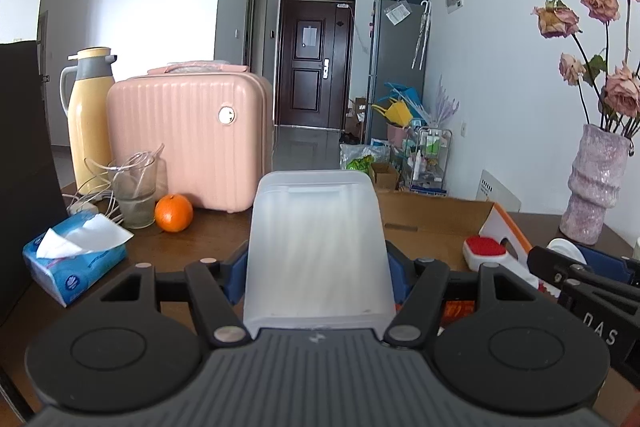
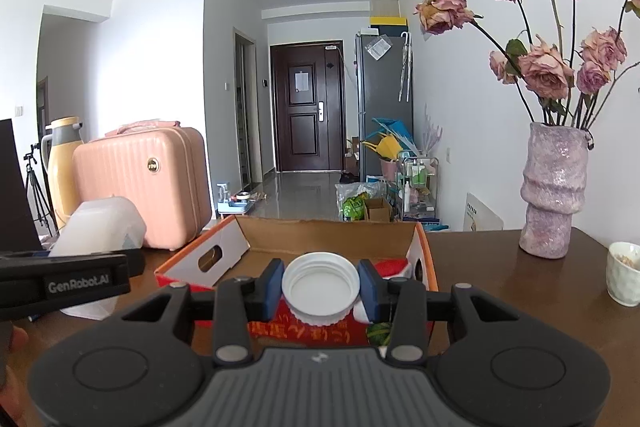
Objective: Organize rigid objects
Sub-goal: 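Carry the clear box and white cap toward the red cardboard box, then open both grippers to drop the clear box and white cap into the box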
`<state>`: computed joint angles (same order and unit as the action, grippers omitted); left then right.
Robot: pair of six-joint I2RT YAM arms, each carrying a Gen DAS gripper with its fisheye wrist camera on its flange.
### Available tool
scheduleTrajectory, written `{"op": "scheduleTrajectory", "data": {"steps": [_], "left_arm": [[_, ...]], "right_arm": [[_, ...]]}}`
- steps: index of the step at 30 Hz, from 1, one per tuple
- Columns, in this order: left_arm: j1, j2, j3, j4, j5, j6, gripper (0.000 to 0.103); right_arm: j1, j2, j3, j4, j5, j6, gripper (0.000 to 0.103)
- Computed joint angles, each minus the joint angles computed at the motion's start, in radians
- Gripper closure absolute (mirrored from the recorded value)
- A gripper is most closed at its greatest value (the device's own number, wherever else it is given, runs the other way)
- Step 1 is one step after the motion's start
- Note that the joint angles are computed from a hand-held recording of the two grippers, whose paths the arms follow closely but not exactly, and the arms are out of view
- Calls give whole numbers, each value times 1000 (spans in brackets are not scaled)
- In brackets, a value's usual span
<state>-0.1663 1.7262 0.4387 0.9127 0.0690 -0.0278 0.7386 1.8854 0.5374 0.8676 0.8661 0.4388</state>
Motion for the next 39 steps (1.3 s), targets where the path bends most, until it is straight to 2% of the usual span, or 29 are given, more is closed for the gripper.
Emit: {"op": "scheduleTrajectory", "data": {"steps": [15, 29, 39], "left_arm": [[-44, 119, 207, -68, -32, -54, 37], [-54, 278, 468, -190, -26, -62, 37], [-66, 366, 595, -240, -38, -40, 37]], "right_arm": [[-142, 80, 110, 45, -118, -76, 64], [-273, 148, 268, -61, -210, -77, 64], [-317, 206, 371, -148, -262, -79, 64]]}}
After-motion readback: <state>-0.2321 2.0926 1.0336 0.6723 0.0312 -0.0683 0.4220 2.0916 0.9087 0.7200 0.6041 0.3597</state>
